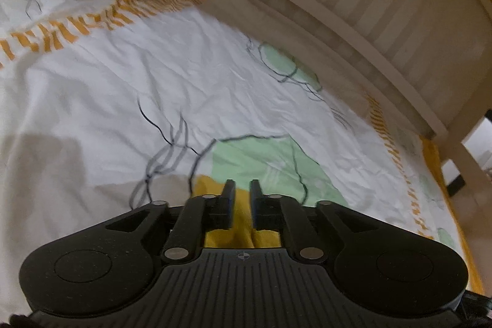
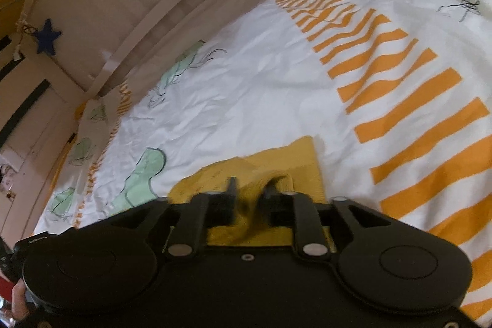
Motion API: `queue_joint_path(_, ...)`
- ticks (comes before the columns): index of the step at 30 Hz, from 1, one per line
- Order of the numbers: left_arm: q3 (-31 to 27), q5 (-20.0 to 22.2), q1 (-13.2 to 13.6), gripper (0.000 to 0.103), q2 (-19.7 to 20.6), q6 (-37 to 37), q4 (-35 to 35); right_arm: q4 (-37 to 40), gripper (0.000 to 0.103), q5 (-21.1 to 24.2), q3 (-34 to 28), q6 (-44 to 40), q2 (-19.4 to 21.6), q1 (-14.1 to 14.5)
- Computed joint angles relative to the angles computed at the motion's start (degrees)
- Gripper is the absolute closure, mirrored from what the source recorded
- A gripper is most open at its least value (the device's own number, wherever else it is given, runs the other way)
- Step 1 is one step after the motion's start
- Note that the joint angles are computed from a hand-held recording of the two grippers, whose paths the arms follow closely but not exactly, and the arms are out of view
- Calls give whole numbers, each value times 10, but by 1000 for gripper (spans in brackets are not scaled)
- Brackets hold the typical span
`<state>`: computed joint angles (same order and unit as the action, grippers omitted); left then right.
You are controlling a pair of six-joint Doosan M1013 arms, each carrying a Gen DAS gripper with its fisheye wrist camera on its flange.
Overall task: Fold small clothes
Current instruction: 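Open both grippers to release the folded hem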
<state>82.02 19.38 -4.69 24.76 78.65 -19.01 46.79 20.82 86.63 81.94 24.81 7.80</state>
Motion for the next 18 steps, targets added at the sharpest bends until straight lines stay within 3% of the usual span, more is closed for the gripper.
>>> queue_joint_path(1, -2, -1, -2, 77, 0, -35, 42, -8, 43, -9, 2, 10, -2, 1)
queue_joint_path(2, -1, -7, -4, 75, -3, -67, 79, -28, 32, -21, 4, 31, -4, 3)
queue_joint_path(5, -6, 4, -11, 74, -7, -113, 140, -145, 30, -53, 5, 125, -12, 13)
queue_joint_path(9, -33, 91, -24, 70, -3, -85, 183, -260, 27, -51, -6, 191, -18, 25)
queue_joint_path(11, -38, 121, -30, 70, -2, -48, 179, -325, 21, -45, -12, 226, -19, 34)
queue_joint_path(15, -34, 161, -37, 70, -5, 45, 137, -389, 17, -3, -26, 217, -18, 51)
queue_joint_path(18, -25, 176, -41, 70, -10, 84, 120, -383, 17, 30, -33, 172, -17, 62)
